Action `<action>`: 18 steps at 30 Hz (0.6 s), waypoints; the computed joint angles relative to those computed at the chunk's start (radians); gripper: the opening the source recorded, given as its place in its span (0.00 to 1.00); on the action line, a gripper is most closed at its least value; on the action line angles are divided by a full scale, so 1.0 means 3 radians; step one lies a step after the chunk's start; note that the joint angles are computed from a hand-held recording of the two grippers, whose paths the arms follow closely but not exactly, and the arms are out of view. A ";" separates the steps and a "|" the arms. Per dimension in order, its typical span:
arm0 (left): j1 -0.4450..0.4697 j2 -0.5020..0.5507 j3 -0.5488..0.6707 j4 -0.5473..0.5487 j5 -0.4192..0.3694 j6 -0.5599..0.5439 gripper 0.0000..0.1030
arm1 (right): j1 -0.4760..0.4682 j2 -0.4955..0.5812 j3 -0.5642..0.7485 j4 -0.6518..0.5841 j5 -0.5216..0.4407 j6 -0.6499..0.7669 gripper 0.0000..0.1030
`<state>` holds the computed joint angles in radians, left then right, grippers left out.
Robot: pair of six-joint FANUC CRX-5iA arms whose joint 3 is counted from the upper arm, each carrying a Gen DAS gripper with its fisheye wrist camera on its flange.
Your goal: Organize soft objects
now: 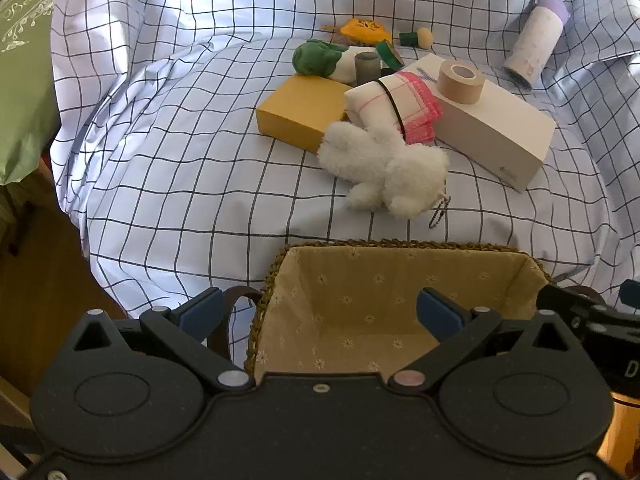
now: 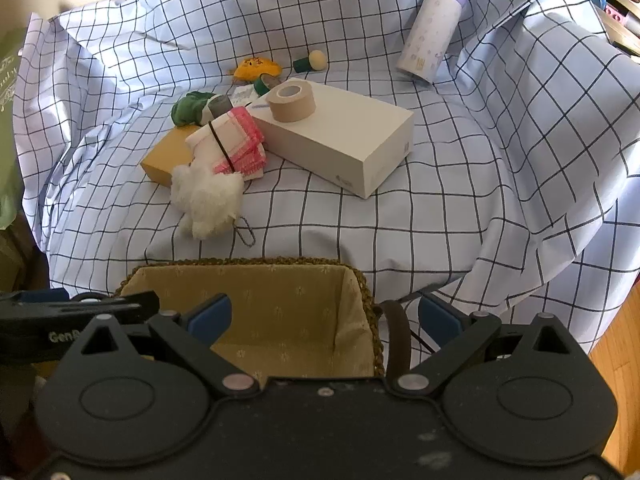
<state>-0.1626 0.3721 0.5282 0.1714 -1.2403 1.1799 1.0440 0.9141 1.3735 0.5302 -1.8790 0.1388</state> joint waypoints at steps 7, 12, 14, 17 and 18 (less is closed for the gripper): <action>0.0000 0.0090 0.0125 0.0016 -0.0033 0.0046 0.96 | -0.0016 -0.0206 -0.0391 -0.0074 0.0157 -0.0131 0.98; -0.0006 0.0237 0.0317 0.0063 -0.0080 0.0110 0.96 | -0.0042 -0.0268 -0.0511 -0.0118 0.0212 -0.0180 0.98; -0.0015 0.0312 0.0420 0.0082 -0.0090 0.0146 0.96 | -0.0055 -0.0298 -0.0572 -0.0136 0.0242 -0.0199 0.98; -0.0027 0.0425 0.0563 0.0143 -0.0103 0.0170 0.96 | -0.0075 -0.0337 -0.0646 -0.0156 0.0282 -0.0223 0.98; -0.0035 0.0462 0.0604 0.0166 -0.0095 0.0171 0.96 | -0.0081 -0.0353 -0.0679 -0.0159 0.0296 -0.0230 0.98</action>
<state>-0.1732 0.5106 0.7094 0.2213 -1.2688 1.2312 1.0199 0.8081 1.1698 0.4826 -1.7901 0.0698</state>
